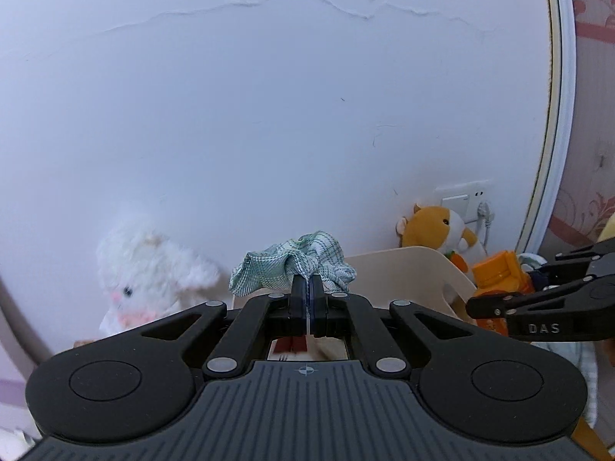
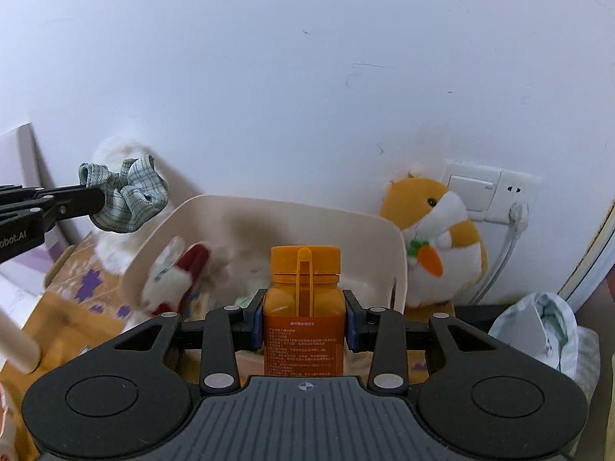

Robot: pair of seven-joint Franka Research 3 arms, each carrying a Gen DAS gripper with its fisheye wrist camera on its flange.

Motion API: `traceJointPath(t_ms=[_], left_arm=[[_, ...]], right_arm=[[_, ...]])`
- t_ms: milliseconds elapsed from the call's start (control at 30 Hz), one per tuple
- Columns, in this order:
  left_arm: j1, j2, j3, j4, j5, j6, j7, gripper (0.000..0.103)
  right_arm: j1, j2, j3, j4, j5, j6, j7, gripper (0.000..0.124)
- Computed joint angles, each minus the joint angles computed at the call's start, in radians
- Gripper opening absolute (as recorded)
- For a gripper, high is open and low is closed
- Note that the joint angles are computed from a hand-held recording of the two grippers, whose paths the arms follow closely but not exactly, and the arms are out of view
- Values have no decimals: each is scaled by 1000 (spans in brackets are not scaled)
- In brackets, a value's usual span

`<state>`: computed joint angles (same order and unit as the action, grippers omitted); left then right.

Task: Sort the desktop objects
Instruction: 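Carry the scrunchie and orange bottle into the basket and open both grippers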

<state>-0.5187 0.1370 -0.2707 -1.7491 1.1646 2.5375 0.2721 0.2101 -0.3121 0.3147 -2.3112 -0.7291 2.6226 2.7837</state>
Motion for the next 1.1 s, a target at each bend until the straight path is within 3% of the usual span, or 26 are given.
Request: traceJointPath(t_ms=[233, 500, 633, 700, 733, 800, 933, 1100], left_arm=[[-43, 193, 42, 191, -94, -83, 135, 1], [-80, 280, 93, 249, -200, -92, 174, 1], [-74, 283, 90, 240, -263, -64, 225, 5], [-67, 277, 84, 227, -297, -47, 260, 30], [-71, 265, 91, 208, -286, -35, 251, 58], [-93, 237, 117, 173, -219, -29, 180, 76], [-53, 199, 90, 124, -267, 13, 170, 79], [-44, 141, 79, 65, -237, 24, 161, 80]], right_arm=[[0, 136, -55, 93, -39, 1, 32, 36], [88, 256, -137, 166, 17, -36, 5, 36], [112, 252, -157, 155, 7, -45, 23, 52], [117, 242, -161, 146, 11, -43, 4, 61], [118, 238, -161, 147, 12, -45, -3, 71], [116, 231, -159, 147, -6, -59, 4, 75], [108, 193, -151, 116, -16, -55, 17, 91], [94, 134, -123, 67, -33, -43, 33, 102]])
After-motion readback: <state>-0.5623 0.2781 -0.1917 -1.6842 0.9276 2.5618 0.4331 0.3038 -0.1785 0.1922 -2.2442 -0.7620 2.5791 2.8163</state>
